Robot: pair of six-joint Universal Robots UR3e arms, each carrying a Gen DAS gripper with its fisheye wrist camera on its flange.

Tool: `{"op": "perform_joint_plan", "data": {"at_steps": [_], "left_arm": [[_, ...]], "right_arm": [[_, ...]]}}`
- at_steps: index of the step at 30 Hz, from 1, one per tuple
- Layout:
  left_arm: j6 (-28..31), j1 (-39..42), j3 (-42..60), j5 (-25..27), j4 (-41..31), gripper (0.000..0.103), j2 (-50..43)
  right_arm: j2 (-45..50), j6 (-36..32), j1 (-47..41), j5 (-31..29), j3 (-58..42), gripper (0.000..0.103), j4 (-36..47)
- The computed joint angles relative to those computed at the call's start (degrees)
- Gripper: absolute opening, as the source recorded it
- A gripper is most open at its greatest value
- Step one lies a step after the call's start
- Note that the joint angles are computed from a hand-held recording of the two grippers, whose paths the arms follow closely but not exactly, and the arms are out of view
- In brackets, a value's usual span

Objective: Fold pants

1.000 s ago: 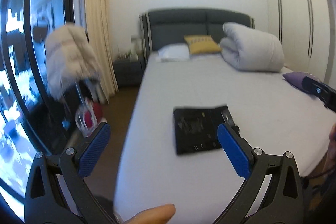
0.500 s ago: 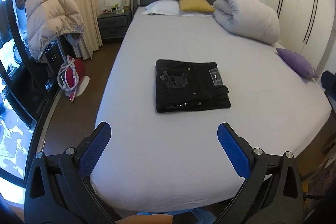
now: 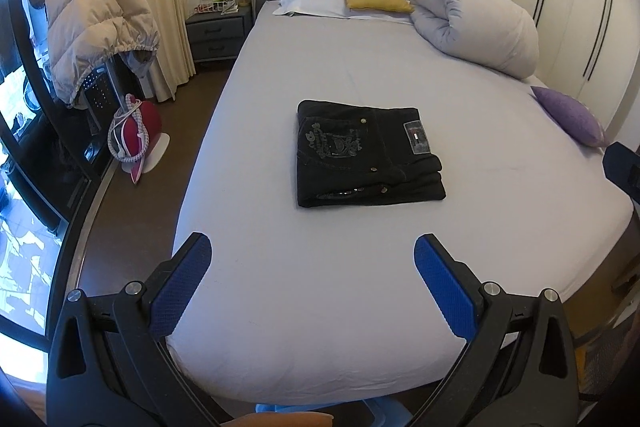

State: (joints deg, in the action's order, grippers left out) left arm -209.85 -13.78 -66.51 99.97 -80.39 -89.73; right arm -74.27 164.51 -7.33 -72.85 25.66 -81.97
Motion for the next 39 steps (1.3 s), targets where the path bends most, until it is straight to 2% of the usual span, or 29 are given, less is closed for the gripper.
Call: {"op": "perform_joint_plan", "data": {"at_steps": [39], "left_arm": [[1.0,2.4,-4.7,-0.6,3.6,0.103,-0.2]], "right_arm": [[3.2,1.0,2.7,-3.9,-0.8,0.103,1.1]]}}
